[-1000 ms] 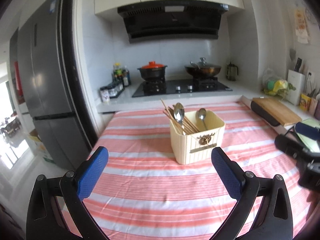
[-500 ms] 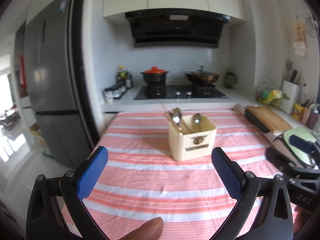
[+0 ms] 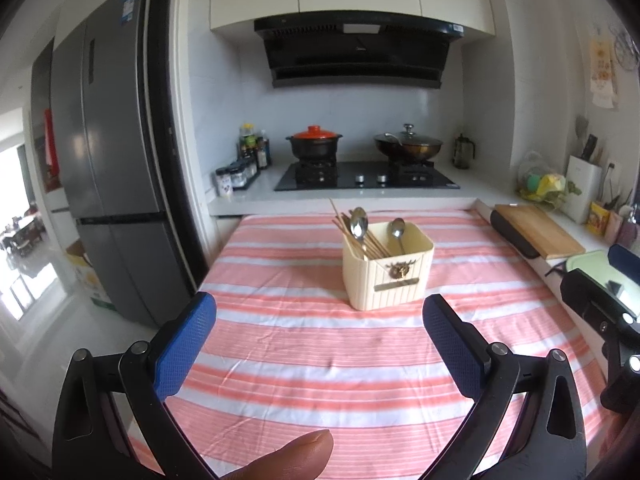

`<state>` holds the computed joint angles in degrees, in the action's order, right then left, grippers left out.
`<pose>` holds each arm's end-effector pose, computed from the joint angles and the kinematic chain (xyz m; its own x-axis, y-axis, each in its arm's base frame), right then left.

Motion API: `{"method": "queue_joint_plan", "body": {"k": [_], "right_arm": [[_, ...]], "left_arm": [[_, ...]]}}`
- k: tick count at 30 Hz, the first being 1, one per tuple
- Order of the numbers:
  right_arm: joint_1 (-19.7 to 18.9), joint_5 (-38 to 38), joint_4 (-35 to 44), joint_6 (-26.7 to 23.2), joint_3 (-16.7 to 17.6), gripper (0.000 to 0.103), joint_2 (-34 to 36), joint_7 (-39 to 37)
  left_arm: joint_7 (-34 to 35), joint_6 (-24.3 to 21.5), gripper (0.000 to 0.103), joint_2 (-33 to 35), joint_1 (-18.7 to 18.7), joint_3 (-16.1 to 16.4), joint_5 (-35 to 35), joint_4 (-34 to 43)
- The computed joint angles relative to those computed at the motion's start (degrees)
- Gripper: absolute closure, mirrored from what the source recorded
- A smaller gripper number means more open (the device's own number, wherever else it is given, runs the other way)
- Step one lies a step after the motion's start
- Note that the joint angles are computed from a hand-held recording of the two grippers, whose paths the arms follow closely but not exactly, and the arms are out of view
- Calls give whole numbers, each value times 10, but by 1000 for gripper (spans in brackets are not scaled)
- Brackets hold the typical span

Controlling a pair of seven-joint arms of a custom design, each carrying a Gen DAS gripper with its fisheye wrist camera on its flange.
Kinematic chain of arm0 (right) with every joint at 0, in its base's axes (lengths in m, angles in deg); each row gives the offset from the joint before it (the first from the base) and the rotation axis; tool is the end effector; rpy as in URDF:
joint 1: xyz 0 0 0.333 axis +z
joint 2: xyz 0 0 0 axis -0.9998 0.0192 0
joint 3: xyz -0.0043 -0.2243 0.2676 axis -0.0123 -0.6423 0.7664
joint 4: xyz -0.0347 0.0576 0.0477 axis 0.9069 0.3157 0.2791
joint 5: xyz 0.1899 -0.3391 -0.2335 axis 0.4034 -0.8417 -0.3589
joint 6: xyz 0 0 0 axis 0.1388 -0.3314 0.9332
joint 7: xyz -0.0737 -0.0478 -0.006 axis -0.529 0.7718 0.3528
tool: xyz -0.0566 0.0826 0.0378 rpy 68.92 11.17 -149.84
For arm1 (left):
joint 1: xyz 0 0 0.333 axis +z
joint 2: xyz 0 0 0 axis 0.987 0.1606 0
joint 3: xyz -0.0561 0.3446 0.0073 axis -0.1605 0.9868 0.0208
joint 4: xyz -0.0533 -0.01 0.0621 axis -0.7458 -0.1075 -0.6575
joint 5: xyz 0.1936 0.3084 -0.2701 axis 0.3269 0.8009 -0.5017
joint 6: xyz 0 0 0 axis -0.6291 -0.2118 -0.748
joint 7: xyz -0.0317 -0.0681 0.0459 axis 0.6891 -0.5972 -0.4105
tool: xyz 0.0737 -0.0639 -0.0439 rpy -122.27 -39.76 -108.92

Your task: Organize utensils

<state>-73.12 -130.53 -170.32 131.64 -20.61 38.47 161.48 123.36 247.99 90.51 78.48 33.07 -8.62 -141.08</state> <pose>0.6184 0.2360 0.7256 -0.2470 -0.9683 0.0379 -0.3987 0.0659 -0.9147 0.6737 -0.1055 0.7111 -0.3162 -0.9481 -0.0341 -0.4296 0.1752 -0.8859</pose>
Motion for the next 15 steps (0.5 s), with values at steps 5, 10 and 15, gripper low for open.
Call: {"method": "queue_joint_plan", "body": {"k": [5,10,15], "right_arm": [[1,13,3,4,0,0,2,-10],[5,23,4,1,0,0,4,-22],[7,28,7,-3,1,0,6,-28]], "left_arm": [[11,-2,0,-7,-1,0,-9,-5],[-2,-4,0,-8,-1,3,1,-6],[-9,3,0,-10,-1,4,8,-9]]}}
